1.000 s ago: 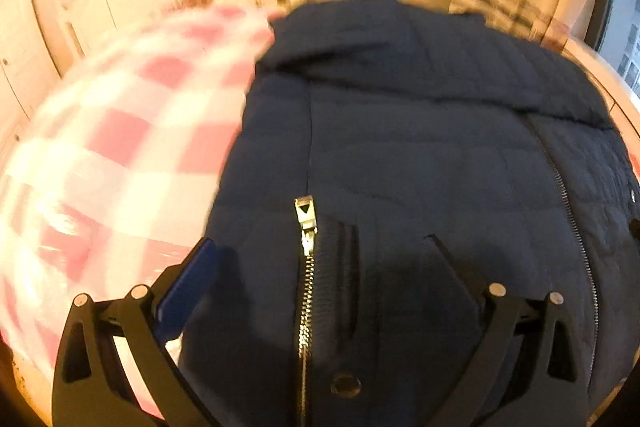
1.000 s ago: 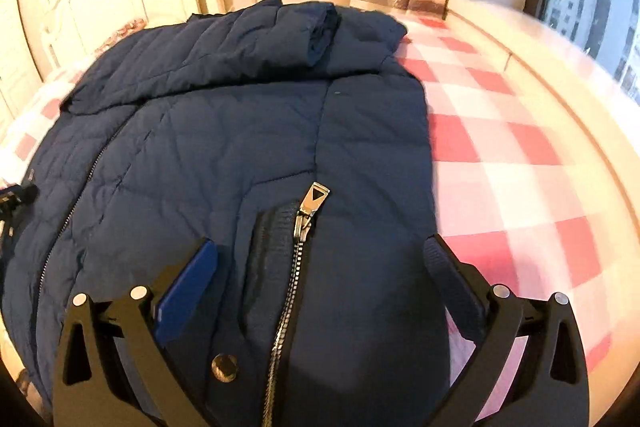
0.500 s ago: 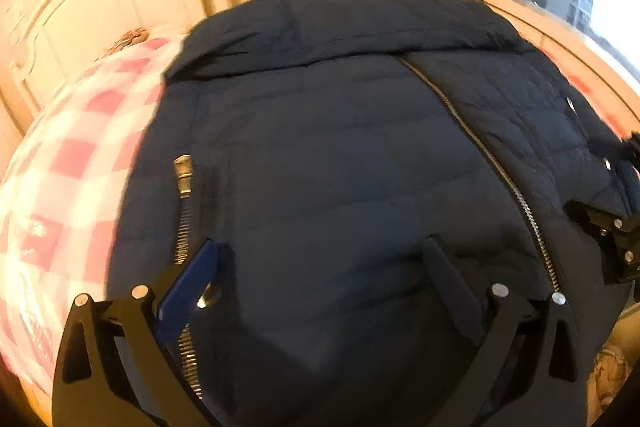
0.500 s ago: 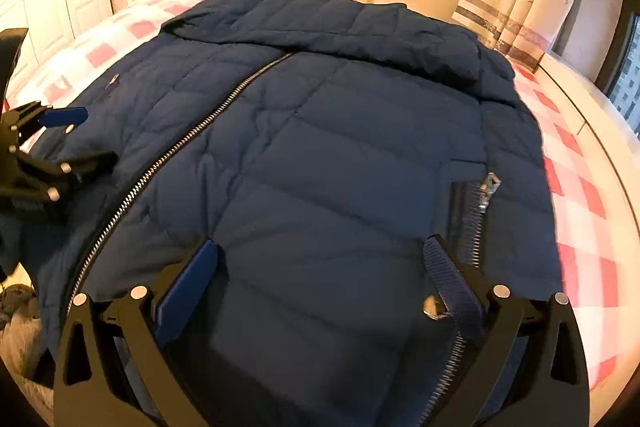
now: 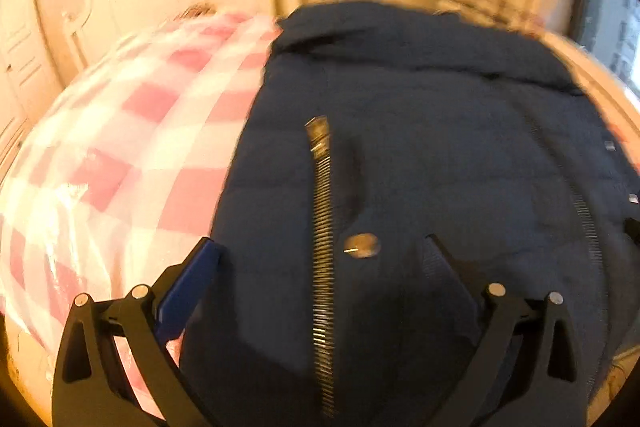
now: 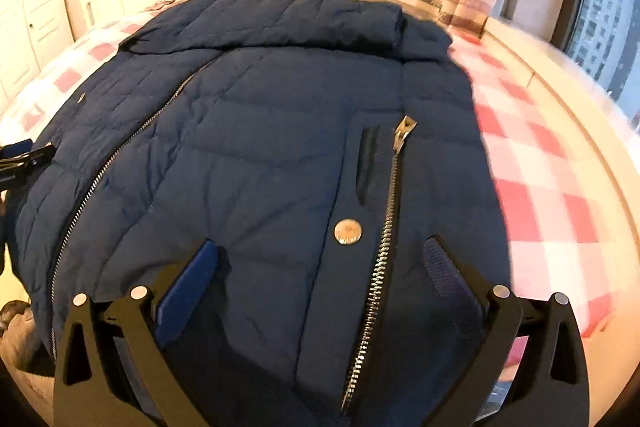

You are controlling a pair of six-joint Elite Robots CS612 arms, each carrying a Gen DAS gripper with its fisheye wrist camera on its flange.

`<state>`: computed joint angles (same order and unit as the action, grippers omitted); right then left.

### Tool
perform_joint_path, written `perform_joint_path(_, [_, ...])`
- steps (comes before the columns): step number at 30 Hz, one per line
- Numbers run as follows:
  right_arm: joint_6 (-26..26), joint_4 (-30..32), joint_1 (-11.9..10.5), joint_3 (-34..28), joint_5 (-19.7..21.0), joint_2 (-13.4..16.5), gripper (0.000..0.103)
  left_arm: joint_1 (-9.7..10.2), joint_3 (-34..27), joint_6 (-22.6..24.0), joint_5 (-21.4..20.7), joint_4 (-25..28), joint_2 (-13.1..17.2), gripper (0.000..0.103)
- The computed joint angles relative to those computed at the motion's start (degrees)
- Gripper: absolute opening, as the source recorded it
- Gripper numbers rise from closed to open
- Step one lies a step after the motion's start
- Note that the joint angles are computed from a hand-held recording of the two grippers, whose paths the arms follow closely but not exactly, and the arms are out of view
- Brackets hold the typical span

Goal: Fold large clothes

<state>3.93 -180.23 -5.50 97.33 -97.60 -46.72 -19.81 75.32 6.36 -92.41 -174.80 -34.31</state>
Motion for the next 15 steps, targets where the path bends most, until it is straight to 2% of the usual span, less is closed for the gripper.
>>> perform_joint_path(2, [-2.1,-3.0,0.6,0.6,2.2,-0.4,0.098,-0.2,2.7,2.0,-3.2,-4.4,-1.3,0.101])
perform_joint_path(3, [-3.5,-3.8,1.0,0.7,3.1,-0.4,0.098,-0.6,4.0,4.5,-4.4,-6.2,-1.8,0.101])
perform_joint_path(5, [-7.6,-3.6,1.7,0.4,5.5,0.2,0.098,-2.0,6.2,10.3,-3.7,-7.9,-2.4,0.101])
perform_joint_path(7, [-10.7,-1.0,2.7,-0.7,4.9,1.6,0.098,-3.17,6.8,13.5,-1.4,-6.0,-2.2,0.101])
perform_joint_path(8, [-9.2,-3.0,2.3,-0.1,6.4,1.7,0.098,-3.57,6.9,13.6,0.2,-6.5,-1.8,0.101])
perform_joint_path(9, [-8.3,-2.7,1.8,-0.1,8.3,1.8,0.098,-3.34,7.1,12.4,-0.7,-7.9,-1.6,0.101])
perform_joint_path(11, [-8.3,-1.8,1.0,0.4,10.4,1.3,0.098,-2.69,6.2,11.7,-3.1,-5.4,-1.5,0.101])
perform_joint_path(13, [-9.2,-1.4,1.1,0.8,9.0,0.7,0.098,-2.17,5.7,11.5,-3.9,-3.4,-1.7,0.101])
perform_joint_path(15, [-7.9,-3.1,0.7,2.0,8.9,0.0,0.098,-1.92,6.7,11.0,-3.1,-4.3,-2.4,0.101])
